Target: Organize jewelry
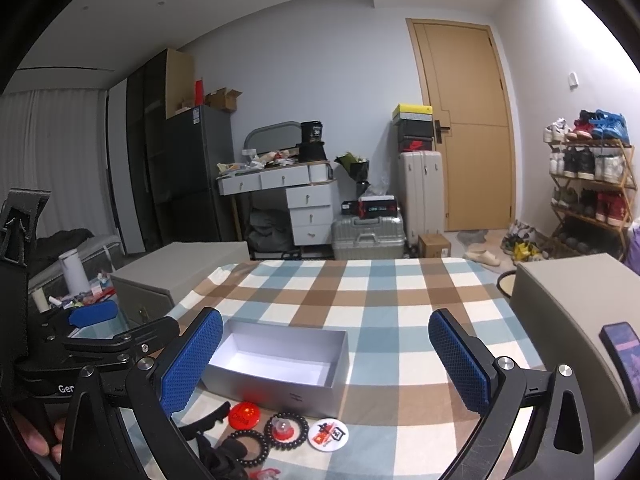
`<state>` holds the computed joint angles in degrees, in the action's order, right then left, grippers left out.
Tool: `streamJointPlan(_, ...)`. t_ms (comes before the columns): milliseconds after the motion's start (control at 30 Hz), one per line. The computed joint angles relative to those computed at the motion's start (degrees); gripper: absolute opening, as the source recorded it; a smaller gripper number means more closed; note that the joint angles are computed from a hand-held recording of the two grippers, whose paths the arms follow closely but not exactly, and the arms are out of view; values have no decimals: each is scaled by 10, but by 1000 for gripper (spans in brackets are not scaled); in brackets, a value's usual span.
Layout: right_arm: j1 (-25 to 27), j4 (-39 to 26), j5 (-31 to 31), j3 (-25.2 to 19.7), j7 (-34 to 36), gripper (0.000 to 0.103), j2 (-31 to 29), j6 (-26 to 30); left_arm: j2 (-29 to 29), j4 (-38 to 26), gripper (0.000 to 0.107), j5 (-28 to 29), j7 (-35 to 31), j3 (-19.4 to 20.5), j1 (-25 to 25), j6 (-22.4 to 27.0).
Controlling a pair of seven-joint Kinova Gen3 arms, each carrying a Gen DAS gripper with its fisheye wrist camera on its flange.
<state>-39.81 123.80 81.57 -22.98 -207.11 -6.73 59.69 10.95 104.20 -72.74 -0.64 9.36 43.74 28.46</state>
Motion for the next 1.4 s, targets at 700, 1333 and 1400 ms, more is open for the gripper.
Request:
streamJointPlan(700, -4, 3, -2, -1, -6, 103, 2, 4, -6, 9, 102, 6, 7, 2, -1, 7)
streamJointPlan(1333, 13, 28, -6, 14, 3, 103, -21, -105, -7, 13, 102, 36, -18, -1, -12, -2)
streamJointPlan(1400, 19, 34, -8, 17, 6, 103, -25, -131, -8, 19, 102, 42, -24, -2, -15, -7)
